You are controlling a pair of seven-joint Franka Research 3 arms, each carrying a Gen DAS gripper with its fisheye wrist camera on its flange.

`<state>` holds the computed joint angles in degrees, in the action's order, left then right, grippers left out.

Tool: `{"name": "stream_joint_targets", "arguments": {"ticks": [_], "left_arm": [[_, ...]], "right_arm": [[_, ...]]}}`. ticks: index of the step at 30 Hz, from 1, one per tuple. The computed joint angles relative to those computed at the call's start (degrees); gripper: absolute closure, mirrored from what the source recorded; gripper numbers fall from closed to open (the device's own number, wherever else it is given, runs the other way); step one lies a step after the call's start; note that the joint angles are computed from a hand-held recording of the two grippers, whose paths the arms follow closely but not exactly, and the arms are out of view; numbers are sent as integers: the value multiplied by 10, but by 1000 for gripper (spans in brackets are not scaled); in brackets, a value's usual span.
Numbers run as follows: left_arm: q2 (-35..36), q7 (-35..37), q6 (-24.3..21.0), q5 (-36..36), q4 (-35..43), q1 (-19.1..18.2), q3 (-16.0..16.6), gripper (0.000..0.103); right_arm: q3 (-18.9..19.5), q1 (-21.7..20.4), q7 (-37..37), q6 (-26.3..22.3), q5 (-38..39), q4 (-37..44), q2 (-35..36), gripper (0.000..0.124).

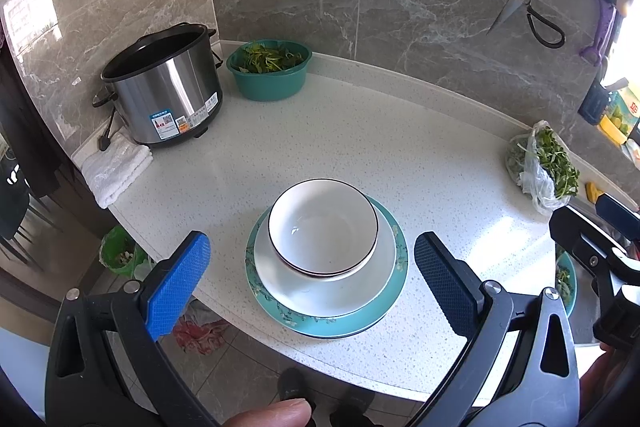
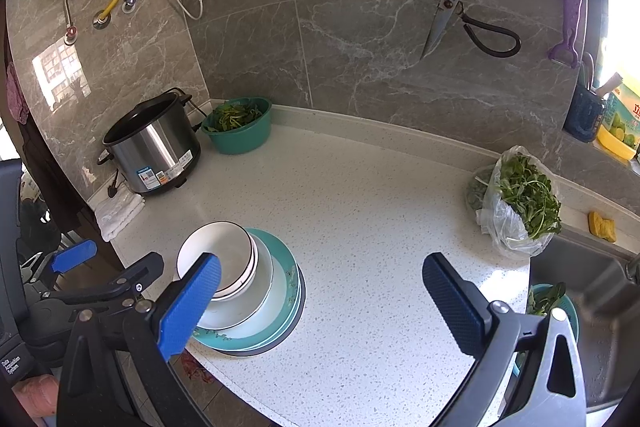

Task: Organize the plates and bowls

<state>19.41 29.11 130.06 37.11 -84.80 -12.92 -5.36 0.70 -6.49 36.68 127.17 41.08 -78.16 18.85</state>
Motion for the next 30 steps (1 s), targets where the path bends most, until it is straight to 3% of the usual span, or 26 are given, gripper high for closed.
{"name": "stream_joint_targets", "arguments": {"ticks": [30], "left_arm": [[-5,-7,2,2,-10,-1,-1,0]], "right_arm": [[-2,3,-9,1,2,-15,-9,21]]}}
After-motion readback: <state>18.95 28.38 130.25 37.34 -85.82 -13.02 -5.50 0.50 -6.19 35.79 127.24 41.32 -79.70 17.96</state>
